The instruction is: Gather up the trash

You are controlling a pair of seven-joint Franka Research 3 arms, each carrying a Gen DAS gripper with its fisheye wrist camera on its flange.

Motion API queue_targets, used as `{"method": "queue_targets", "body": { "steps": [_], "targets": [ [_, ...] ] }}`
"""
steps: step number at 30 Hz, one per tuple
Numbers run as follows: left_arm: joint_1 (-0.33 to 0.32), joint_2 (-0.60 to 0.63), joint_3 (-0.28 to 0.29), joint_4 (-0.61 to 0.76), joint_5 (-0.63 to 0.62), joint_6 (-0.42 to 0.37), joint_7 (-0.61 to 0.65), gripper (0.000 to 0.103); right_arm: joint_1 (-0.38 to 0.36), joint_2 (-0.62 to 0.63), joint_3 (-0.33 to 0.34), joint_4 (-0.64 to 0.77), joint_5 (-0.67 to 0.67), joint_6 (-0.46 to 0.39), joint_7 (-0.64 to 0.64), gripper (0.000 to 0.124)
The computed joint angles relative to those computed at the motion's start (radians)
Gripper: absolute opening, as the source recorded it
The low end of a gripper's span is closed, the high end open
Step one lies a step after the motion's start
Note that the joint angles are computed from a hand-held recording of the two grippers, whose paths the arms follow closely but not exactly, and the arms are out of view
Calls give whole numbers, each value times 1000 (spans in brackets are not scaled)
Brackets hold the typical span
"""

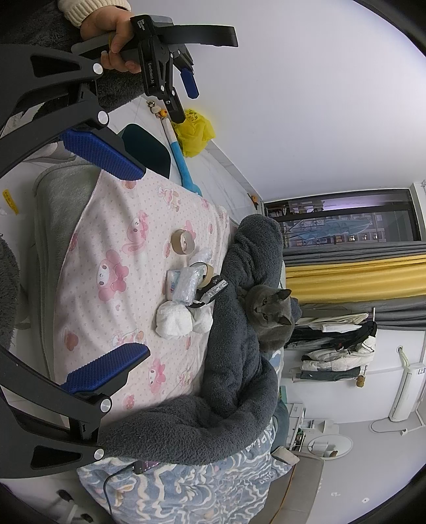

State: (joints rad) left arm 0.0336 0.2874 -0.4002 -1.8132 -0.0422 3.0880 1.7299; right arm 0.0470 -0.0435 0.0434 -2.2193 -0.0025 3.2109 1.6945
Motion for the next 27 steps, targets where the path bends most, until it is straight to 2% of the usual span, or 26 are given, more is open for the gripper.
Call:
{"method": "queue_targets", "body": {
  "steps": [25, 27],
  "targets": [
    [-16, 5, 12, -3, 30, 6, -37, 100, -11, 1, 6, 0, -49, -4, 36, 100],
    [-17, 8, 11, 0, 30, 4, -39, 100, 6, -2, -6, 0, -17, -5, 6, 100]
  ]
}}
